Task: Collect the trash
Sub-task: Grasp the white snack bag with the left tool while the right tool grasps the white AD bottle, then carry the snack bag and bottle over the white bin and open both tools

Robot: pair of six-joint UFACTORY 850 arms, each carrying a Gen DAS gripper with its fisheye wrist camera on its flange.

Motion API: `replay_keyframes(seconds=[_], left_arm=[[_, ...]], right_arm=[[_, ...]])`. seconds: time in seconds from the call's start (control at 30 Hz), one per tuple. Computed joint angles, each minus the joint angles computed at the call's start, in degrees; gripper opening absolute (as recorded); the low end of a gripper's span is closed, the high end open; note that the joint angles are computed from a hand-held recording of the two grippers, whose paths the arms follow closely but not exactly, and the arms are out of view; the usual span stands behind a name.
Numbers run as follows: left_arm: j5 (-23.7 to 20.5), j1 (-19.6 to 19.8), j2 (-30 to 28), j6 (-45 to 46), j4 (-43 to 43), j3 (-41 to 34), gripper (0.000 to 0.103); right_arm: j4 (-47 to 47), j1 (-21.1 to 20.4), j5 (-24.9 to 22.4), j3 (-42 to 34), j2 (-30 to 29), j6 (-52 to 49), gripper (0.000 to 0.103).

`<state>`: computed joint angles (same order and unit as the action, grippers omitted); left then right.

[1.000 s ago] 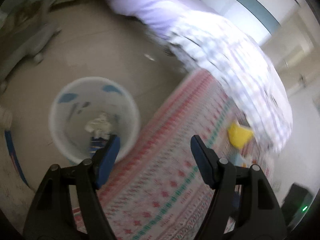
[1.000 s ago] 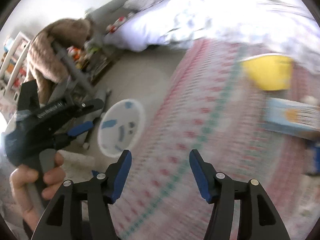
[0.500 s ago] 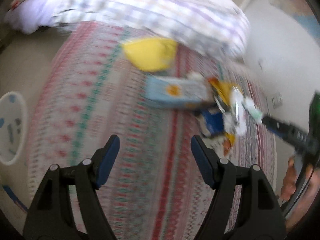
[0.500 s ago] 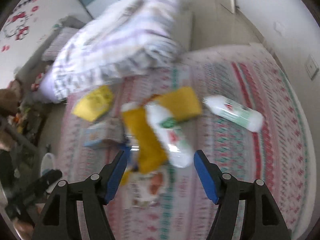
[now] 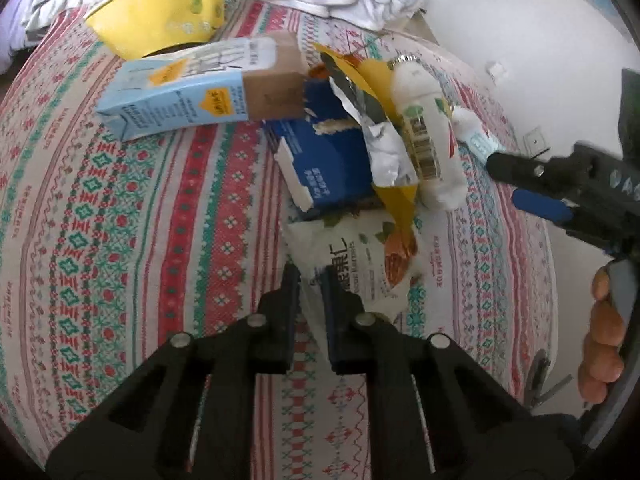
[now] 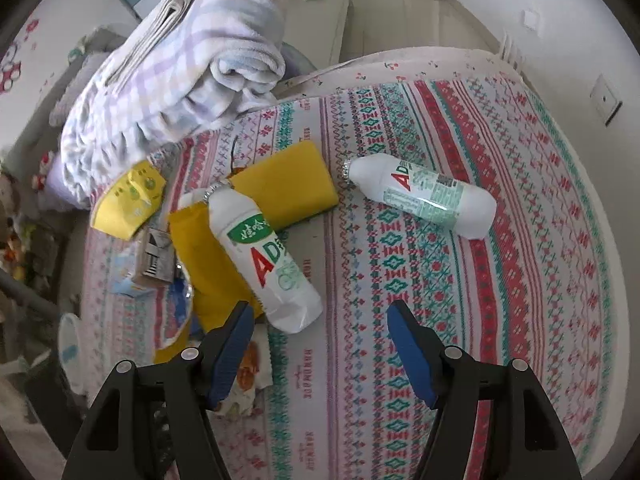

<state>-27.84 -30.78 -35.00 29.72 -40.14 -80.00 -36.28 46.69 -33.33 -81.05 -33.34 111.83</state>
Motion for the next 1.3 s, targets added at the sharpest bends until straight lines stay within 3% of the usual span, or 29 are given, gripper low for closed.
replay_keyframes(seconds=[0.27, 0.63, 0.7, 0.73, 0.8, 1.03, 1.3], left_arm=[[-3.8, 3.3, 3.4, 3.5, -6.5, 2.2, 0.009], [-2.3, 8.7, 8.6, 3.8, -7.6, 4.8, 0.009], [-2.5, 9.4, 8.4, 3.4, -7.9, 4.5, 0.009], [-3.0, 10.0, 8.8, 3.5, -8.2, 4.7, 0.009], [-4.2, 11.4, 8.8, 3.7, -9.8, 4.4, 0.009], [-3.4, 14.8, 10.6, 6.6, -13.4, 4.6, 0.009], [-4.3, 19.5, 9.6, 5.5, -15.5, 2.9, 0.009]], right_arm=[[1.9, -0.5, -2.1, -4.2, -2.5, -7.5, 0.071], [6.7, -1.8, -3.8, -10.7, -7.6, -17.0, 0.07], [7.4, -1.9, -4.1, -11.7, -8.5, -18.5, 0.063], [7.6, -2.0, -3.4, -11.7, -8.5, -19.1, 0.044], [6.0, -1.9, -0.1, -10.2, -7.4, -16.5, 0.04], [-10.0, 1.2, 1.1, -6.7, -3.1, 1.6, 0.04], [-25.1, 2.8, 6.3, -6.0, -2.1, 17.4, 0.04]])
